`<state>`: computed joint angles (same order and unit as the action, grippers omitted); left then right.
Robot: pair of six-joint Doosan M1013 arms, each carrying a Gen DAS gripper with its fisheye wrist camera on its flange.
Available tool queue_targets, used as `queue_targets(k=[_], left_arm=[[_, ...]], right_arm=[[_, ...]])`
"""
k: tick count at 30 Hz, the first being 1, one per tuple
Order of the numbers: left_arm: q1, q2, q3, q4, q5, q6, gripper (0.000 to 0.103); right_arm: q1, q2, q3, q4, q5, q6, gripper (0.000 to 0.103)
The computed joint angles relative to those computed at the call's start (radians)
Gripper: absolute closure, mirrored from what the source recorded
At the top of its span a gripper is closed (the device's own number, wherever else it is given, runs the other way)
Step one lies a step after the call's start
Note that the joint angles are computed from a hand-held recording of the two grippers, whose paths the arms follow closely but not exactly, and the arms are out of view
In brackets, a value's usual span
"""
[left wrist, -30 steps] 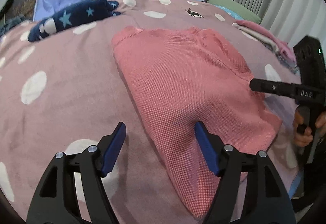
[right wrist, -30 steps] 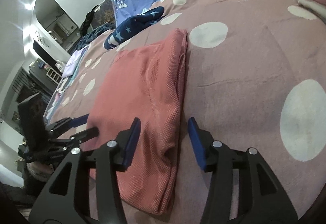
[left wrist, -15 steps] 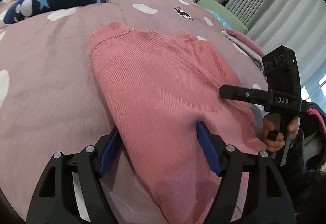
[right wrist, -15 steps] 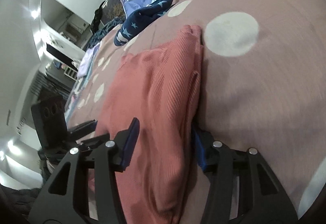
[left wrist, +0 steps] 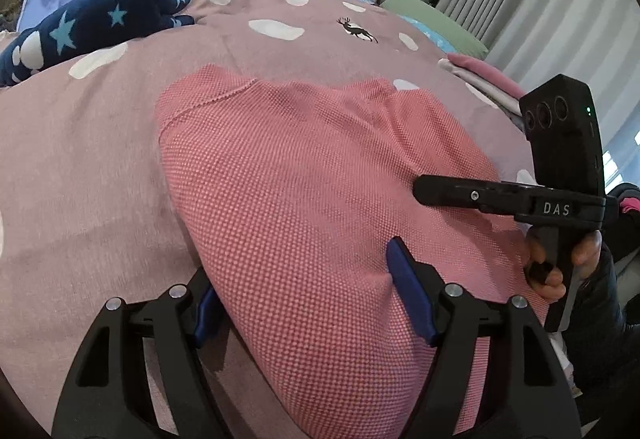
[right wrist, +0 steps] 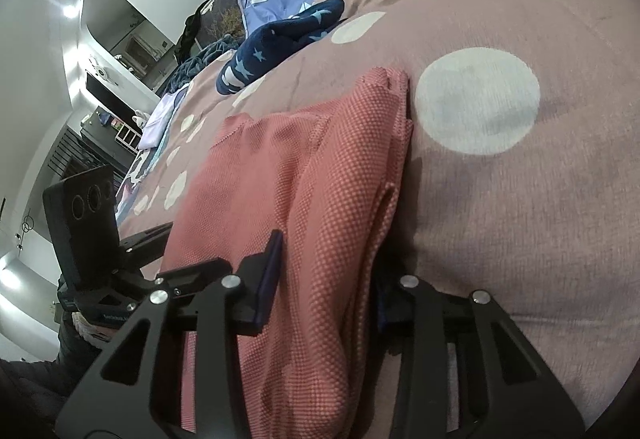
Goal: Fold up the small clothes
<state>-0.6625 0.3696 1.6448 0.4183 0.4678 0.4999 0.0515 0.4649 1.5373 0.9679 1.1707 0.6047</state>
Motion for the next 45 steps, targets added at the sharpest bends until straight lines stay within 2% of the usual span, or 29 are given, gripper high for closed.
queue_targets(k=[8, 10, 11, 12, 13, 14, 15, 19, 24, 29, 33, 36, 42, 45], left_arm=[[-0.005, -0.004, 0.003, 0.019, 0.009, -0.022, 0.031], [-0.018, -0.003, -0.01, 0.07, 0.049, -0.047, 0.036], [-0.025, -0.003, -0.018, 0.086, 0.067, -0.051, 0.045], [-0.037, -0.005, -0.029, 0.124, 0.093, -0.069, 0.056], [-0.048, -0.008, -0.038, 0.165, 0.119, -0.082, 0.061], [-0.054, -0.012, -0.043, 0.187, 0.13, -0.083, 0.069], [-0.059, -0.022, -0.049, 0.21, 0.125, -0.077, 0.072], [-0.082, -0.038, -0.09, 0.339, 0.146, -0.092, 0.074], [-0.086, -0.034, -0.164, 0.427, 0.142, -0.042, 0.074], [-0.067, 0.012, -0.269, 0.445, 0.153, 0.068, 0.073], [-0.046, 0.064, -0.355, 0.455, 0.174, 0.133, 0.073], [-0.011, 0.115, -0.432, 0.41, 0.178, 0.196, 0.073], [0.049, 0.223, -0.586, 0.353, 0.22, 0.318, 0.073], [0.068, 0.277, -0.662, 0.332, 0.283, 0.365, 0.073]], right_arm=[[0.008, -0.015, 0.018, 0.004, -0.049, -0.023, 0.068], [0.013, -0.028, 0.028, -0.007, -0.08, -0.01, 0.069], [0.017, -0.041, 0.037, -0.02, -0.105, 0.02, 0.07], [0.02, -0.053, 0.045, -0.026, -0.125, 0.045, 0.079], [0.02, -0.074, 0.06, -0.014, -0.142, 0.053, 0.084], [0.019, -0.092, 0.071, 0.009, -0.149, 0.031, 0.085], [0.017, -0.109, 0.081, 0.036, -0.153, -0.004, 0.085], [0.001, -0.19, 0.121, 0.158, -0.225, -0.17, 0.085], [-0.032, -0.228, 0.11, 0.296, -0.268, -0.296, 0.085], [-0.044, -0.208, 0.06, 0.352, -0.319, -0.329, 0.085], [-0.035, -0.186, 0.02, 0.384, -0.394, -0.369, 0.085], [-0.019, -0.147, -0.031, 0.391, -0.47, -0.401, 0.085], [-0.006, -0.007, -0.213, 0.308, -0.472, -0.229, 0.085], [0.019, 0.069, -0.317, 0.192, -0.493, -0.107, 0.085]])
